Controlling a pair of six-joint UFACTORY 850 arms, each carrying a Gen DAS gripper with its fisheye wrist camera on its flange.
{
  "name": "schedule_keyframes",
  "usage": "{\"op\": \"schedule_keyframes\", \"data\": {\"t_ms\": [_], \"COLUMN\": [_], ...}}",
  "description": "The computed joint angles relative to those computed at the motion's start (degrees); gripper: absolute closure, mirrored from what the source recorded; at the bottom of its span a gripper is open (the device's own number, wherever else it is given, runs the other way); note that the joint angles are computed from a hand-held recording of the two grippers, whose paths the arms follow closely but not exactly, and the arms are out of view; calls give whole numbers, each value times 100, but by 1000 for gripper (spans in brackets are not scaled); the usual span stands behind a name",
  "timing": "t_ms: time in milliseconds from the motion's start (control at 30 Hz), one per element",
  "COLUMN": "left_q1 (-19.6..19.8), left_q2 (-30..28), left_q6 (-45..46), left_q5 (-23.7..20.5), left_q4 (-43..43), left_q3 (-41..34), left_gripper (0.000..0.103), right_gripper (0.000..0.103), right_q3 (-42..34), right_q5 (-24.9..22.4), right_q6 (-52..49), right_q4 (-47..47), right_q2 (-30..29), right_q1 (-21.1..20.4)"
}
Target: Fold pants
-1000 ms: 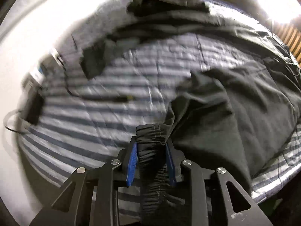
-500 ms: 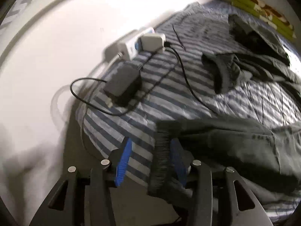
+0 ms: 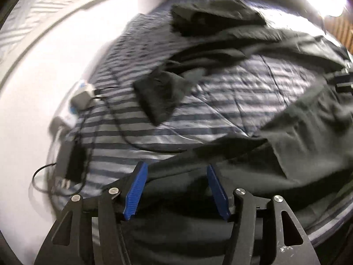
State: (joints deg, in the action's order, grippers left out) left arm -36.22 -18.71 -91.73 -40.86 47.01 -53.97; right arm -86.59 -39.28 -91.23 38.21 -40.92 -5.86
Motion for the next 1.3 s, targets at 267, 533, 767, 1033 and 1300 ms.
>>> {"op": "schedule_keyframes", "data": {"t_ms": [267,533,767,1033,1300], "left_q1": [92,43,414,311,143], "left_q2": [-228,215,505,524,421], "left_q6": [12,-721,-1045,-1061,-1358], "left_q5": [192,-249,114,492,38], "left_q4": [-1,491,501,644,777], "left_q3": [4,291,707,943,778], "left_gripper": [103,103,59,49,102], "right_gripper": [96,102,102,102,102], "right_q3": [-138,-534,-1307,-1299,-1013], "right_q5": [226,-78,34,20,-103], "right_q6": [-29,-140,888,876,532], "right_q4": [-323,233,-183,-307,13], "right_q2": [-264,-238,-740,-802,-520], "right_q1": [260,186,335,352,256]}}
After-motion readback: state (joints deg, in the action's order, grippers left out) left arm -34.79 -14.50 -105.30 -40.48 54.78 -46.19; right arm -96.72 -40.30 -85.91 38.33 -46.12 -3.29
